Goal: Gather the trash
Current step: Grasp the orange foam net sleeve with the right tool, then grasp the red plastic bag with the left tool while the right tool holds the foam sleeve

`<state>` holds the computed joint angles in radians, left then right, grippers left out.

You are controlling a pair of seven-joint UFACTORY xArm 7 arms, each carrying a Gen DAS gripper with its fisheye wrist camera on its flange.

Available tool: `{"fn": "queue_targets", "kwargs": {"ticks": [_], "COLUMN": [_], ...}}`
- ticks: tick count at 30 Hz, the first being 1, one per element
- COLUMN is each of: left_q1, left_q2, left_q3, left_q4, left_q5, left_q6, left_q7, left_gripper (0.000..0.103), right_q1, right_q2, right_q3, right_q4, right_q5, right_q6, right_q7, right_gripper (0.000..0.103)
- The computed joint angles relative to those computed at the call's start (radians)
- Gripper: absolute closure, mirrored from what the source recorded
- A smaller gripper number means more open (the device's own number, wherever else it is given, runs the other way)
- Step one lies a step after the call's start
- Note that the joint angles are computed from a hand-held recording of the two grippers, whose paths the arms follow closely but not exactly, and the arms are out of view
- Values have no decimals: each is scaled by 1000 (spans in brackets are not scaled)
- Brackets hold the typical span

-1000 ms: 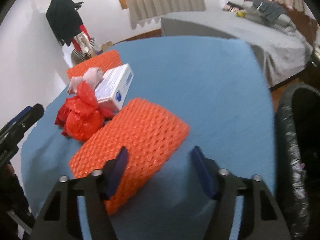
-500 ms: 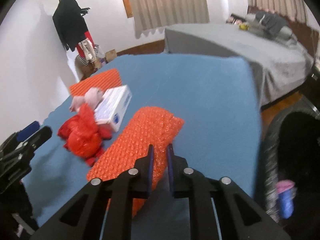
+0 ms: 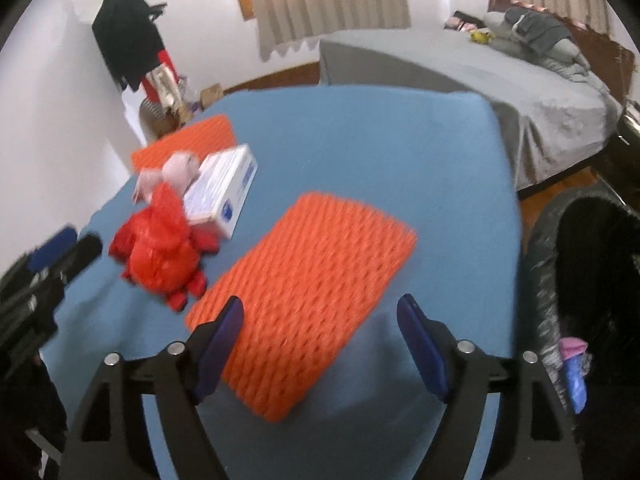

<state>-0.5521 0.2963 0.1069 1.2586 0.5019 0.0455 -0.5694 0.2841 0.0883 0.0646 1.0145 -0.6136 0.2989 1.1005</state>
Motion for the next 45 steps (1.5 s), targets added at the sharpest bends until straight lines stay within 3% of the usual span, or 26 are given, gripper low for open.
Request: {"fn": "queue_targets", "kwargs": {"ticks": [1, 3, 7, 9, 11, 16, 20, 29, 45], "left_q1": [9, 3, 10, 20, 17, 41, 46, 2, -20], "left_q2": [0, 1, 4, 9, 17, 58, 96, 65, 32], "left_q3": [-12, -11, -33, -52, -61, -120, -147, -94, -117], "left_q4": [-2, -4, -4, -3, 3, 49, 90, 63, 97], "left_q5": [-9, -11, -33, -52, -67, -136, -181, -181, -201], "left_q6": [-1, -5, -7, -7, -3, 42, 84, 32, -3], "left_q7": [10, 12, 38, 64, 84, 169, 227, 201, 203], "left_gripper": [42, 43, 43, 43, 46, 64, 91, 97, 97], "right_q1": [-5, -9, 0, -5, -10, -21, -44, -90, -220], "right_q2": [8, 16, 12, 3, -9, -40, -58, -113, -268], "right_q3": [9, 17, 6, 5, 2, -10, 0, 26, 112], "right_q4": [-2, -16, -28, -38, -48, -61, -64, -86, -156], "right_q5": [45, 113, 136, 161, 178, 93, 65, -9, -81], "right_q6": [-2, -34, -80, -89, -91, -73, -66, -85, -98], "right_q7": [-34, -77, -112, -136, -153, -83, -68, -15, 32], "right_gripper": [26, 43, 66, 84, 88, 89, 89, 89, 89]}}
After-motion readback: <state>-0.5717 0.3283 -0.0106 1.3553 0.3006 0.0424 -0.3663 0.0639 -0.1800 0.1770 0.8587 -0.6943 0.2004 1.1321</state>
